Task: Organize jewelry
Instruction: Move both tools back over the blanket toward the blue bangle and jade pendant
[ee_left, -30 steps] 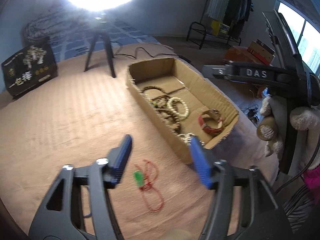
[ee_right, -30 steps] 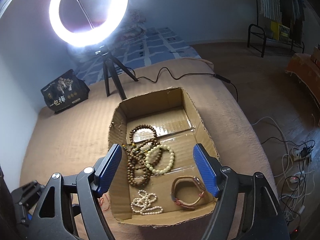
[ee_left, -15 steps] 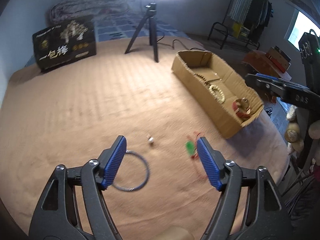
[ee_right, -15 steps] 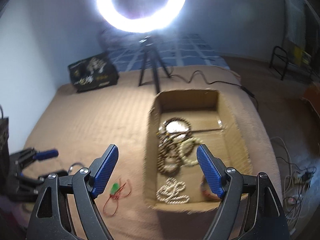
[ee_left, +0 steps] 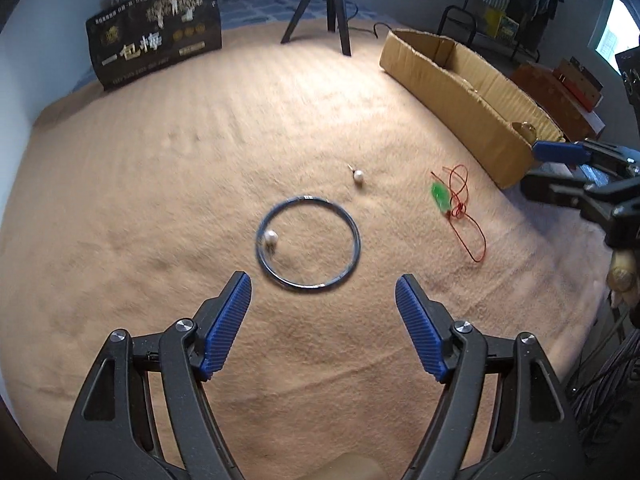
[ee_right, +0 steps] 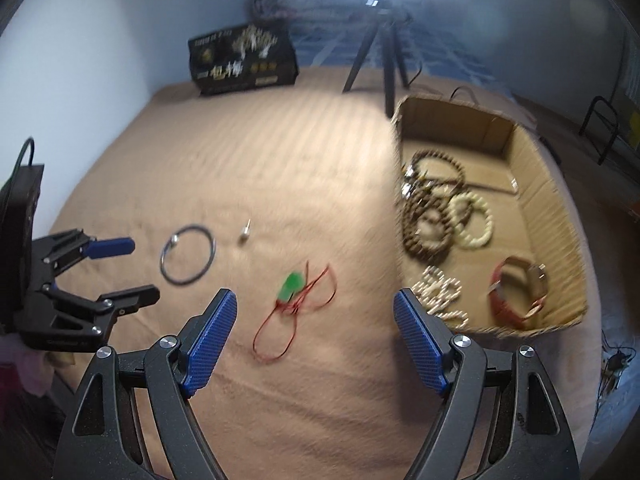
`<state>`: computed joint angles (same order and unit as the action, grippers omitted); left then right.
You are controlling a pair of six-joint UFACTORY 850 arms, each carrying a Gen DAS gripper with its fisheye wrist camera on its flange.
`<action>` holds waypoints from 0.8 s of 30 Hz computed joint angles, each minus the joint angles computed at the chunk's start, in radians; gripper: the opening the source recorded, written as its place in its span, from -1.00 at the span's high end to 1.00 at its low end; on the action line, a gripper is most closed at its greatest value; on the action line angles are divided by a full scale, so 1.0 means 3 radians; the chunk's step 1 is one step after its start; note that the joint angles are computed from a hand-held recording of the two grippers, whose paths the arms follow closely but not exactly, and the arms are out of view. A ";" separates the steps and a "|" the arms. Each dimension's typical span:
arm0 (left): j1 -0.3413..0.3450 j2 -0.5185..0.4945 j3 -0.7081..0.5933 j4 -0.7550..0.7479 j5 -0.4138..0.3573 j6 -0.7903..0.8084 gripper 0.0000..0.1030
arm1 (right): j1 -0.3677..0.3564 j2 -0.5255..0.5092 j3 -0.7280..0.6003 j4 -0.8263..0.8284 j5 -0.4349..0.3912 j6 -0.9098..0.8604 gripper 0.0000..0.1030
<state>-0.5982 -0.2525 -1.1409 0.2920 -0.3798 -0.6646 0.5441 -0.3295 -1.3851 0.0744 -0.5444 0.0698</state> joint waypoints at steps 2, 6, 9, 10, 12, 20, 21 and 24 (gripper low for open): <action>-0.0011 -0.0040 -0.0030 0.0023 -0.0031 -0.0023 -0.50 | 0.0003 -0.0037 -0.0017 0.0059 -0.0049 -0.0020 -0.56; -0.0017 -0.0112 -0.0081 0.0094 -0.0072 -0.0109 -0.50 | 0.0013 -0.0110 -0.0087 0.0145 -0.0132 -0.0084 -0.56; 0.0011 -0.0142 -0.0090 -0.0014 -0.0046 -0.0086 -0.50 | 0.0028 -0.0148 -0.0136 0.0150 -0.0196 -0.0121 -0.56; 0.0021 -0.0147 -0.0090 -0.0063 -0.0038 -0.0064 -0.50 | 0.0032 -0.0162 -0.0152 0.0132 -0.0220 -0.0103 -0.56; 0.0053 -0.0165 -0.0094 -0.0233 -0.0007 0.0018 -0.50 | 0.0030 -0.0202 -0.0194 0.0107 -0.0288 -0.0062 -0.56; 0.0111 -0.0270 -0.0192 -0.0451 0.0019 0.0030 -0.50 | -0.0011 -0.0363 -0.0340 0.0284 -0.0459 -0.0077 -0.56; 0.0105 -0.0290 -0.0214 -0.0413 -0.0002 -0.0003 -0.50 | -0.0010 -0.0378 -0.0352 0.0292 -0.0467 -0.0075 -0.56; 0.0078 -0.0348 -0.0273 -0.0212 -0.0068 -0.0153 -0.50 | -0.0001 -0.0421 -0.0383 0.0298 -0.0494 -0.0039 -0.56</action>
